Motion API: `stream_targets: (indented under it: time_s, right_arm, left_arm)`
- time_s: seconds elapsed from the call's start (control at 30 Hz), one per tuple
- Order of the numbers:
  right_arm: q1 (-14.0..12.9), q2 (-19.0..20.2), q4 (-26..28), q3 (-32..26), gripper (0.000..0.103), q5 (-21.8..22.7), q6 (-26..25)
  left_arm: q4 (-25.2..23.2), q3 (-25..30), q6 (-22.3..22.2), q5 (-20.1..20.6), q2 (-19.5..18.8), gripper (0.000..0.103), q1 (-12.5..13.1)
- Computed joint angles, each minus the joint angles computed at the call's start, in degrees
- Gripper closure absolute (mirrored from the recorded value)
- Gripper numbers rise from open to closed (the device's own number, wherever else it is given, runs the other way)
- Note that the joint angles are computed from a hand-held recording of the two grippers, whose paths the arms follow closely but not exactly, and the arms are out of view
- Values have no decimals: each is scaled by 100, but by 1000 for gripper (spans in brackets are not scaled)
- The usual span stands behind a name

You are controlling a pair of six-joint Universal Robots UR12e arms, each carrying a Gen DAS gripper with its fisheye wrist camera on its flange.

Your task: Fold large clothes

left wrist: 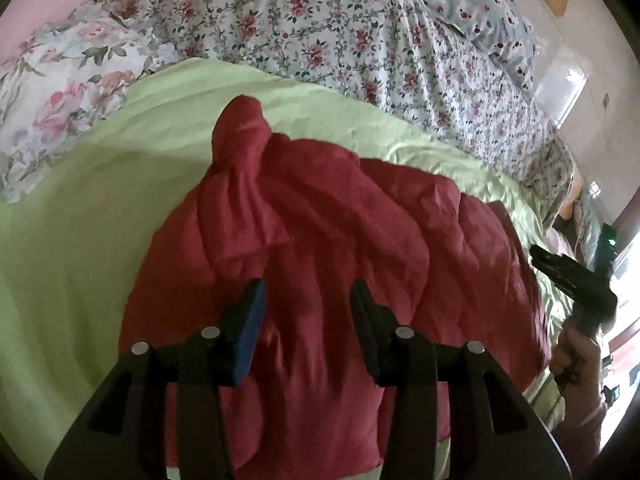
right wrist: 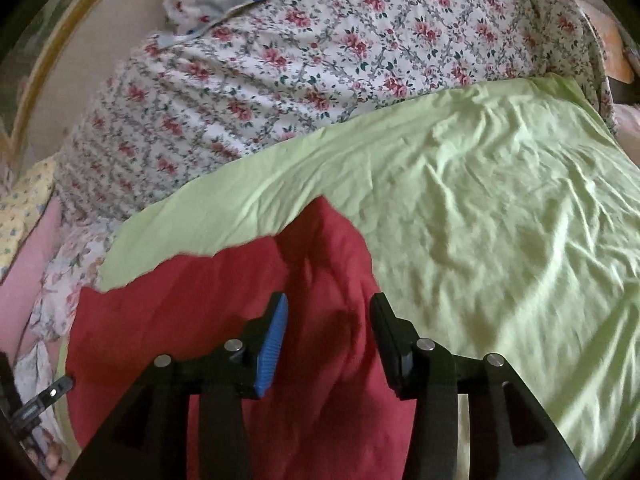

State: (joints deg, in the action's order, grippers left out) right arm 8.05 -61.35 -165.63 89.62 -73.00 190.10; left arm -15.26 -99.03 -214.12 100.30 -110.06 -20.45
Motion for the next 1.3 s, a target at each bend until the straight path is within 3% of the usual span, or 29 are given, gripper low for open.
stream_targets:
  time_s: [0.27, 0.33, 0.67, 0.77, 0.87, 1.0, 1.1, 1.3]
  right_arm:
    - [47, -579, -135, 860, 54, 41, -454]
    - [78, -699, -185, 1039, 48, 15, -571]
    - [205, -940, -467, 1568, 46, 33, -604]
    - [286, -970, -570, 1628, 46, -36, -730]
    - [365, -976, -670, 1650, 46, -15, -877]
    - [495, -927, -639, 1583, 46, 104, -1096]
    - [625, -853, -553, 1452, 36, 145, -1409]
    - [860, -612, -350, 1078, 35, -350, -1862]
  left_arm:
    - [219, -284, 0, 64, 180, 62, -87]
    - [225, -338, -1, 89, 211, 62, -111]
    - [294, -530, 0, 263, 292, 56, -307]
    - [313, -540, 7, 343, 276, 44, -365]
    - [237, -480, 63, 420, 208, 40, -423]
    - [-139, -266, 255, 809, 72, 34, -551]
    - [-436, -114, 308, 913, -25, 29, -573]
    - [-760, 47, 341, 914, -140, 26, -552]
